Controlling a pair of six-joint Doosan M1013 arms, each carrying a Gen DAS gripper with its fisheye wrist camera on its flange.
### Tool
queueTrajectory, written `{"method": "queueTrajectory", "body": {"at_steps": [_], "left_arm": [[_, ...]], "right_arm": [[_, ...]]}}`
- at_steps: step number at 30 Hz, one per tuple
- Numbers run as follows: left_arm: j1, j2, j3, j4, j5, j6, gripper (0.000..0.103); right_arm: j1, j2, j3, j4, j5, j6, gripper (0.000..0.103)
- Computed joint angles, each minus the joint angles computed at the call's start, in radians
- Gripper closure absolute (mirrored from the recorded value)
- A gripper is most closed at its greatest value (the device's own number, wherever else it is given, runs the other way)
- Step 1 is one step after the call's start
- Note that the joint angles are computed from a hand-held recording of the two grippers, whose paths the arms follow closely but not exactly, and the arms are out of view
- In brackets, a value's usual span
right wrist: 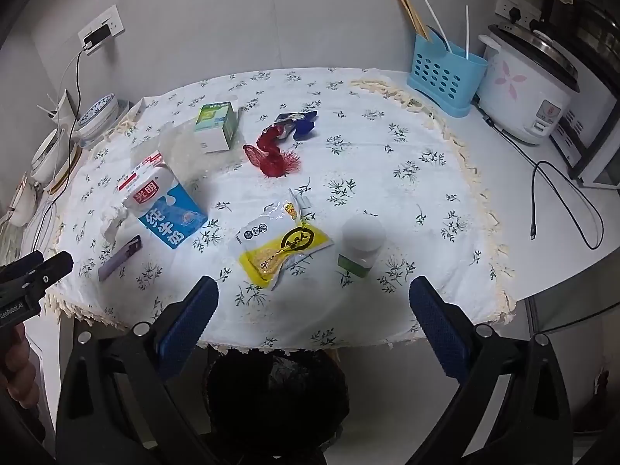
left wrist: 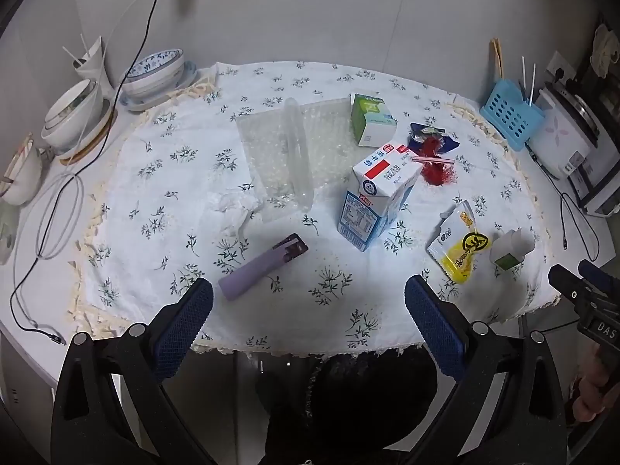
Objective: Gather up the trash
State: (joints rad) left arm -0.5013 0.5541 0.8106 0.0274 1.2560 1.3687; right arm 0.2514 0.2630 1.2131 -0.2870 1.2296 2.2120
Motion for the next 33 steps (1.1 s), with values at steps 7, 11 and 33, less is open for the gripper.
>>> {"method": "queueTrajectory", "body": {"at_steps": [7,11,33], "left_arm": [[0.000,0.001,-0.002,0.010,0.008,0.001,0.006],[-0.001,0.001,0.001,0.018,0.010,0.000,0.006],[-0.003,0.003,-0.004,0.014,0.024,0.003,0.006]], "right_arm": [[-0.001,0.001,0.000,0.003,0.001,0.002,0.008],[0.000,0.000,0.001,0.002,0.000,0.002,0.009],[-0.006,-0.006,0.006,0.010,0.001,0.009,0.009]]}}
